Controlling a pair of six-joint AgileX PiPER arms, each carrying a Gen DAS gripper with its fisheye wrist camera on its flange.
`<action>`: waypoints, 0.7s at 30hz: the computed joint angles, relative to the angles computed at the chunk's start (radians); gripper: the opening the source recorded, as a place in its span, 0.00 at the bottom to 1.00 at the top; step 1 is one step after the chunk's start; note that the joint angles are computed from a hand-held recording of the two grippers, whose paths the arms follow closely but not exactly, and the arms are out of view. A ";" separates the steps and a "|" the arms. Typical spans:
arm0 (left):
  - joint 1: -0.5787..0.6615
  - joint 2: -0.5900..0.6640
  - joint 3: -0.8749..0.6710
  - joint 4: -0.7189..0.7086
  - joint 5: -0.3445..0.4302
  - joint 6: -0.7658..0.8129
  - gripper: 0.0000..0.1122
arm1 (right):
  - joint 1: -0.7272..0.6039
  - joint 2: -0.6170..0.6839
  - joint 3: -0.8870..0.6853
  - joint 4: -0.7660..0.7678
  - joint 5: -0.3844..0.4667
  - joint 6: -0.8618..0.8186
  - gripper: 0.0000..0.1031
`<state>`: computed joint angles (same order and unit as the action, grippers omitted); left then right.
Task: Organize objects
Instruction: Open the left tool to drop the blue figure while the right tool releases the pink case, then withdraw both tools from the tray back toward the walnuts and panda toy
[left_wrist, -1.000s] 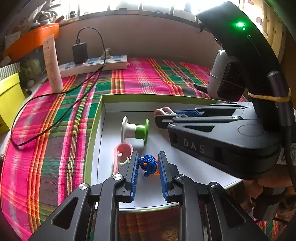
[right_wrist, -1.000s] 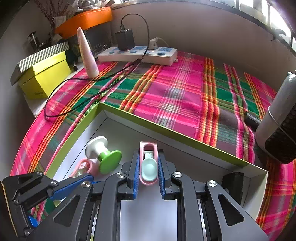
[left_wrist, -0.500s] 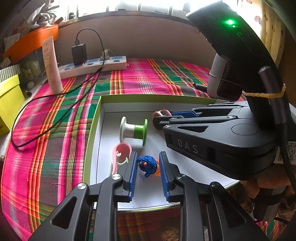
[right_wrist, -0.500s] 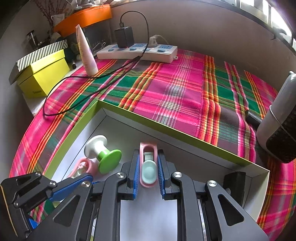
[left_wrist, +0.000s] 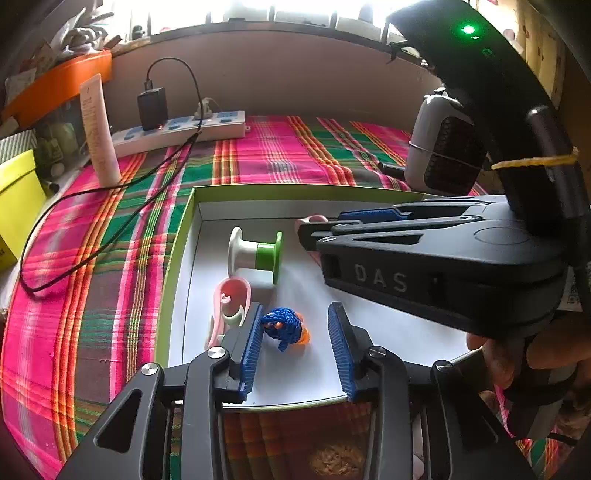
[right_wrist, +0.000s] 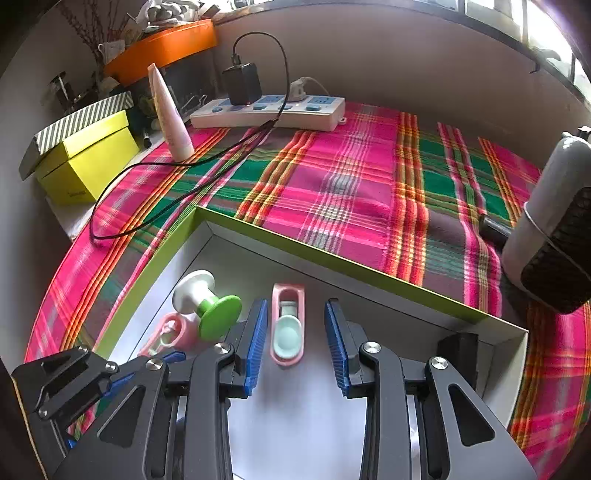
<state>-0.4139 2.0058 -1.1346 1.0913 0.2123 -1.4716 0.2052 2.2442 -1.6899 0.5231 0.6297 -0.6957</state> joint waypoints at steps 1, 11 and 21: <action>-0.001 -0.002 0.002 0.004 0.002 -0.005 0.31 | -0.002 -0.006 0.008 0.003 -0.003 0.000 0.32; -0.015 -0.034 0.040 0.108 0.026 -0.127 0.40 | -0.011 -0.068 0.100 0.060 -0.056 -0.053 0.33; -0.039 -0.091 0.107 0.279 0.046 -0.328 0.40 | -0.038 -0.166 0.239 0.186 -0.117 -0.164 0.33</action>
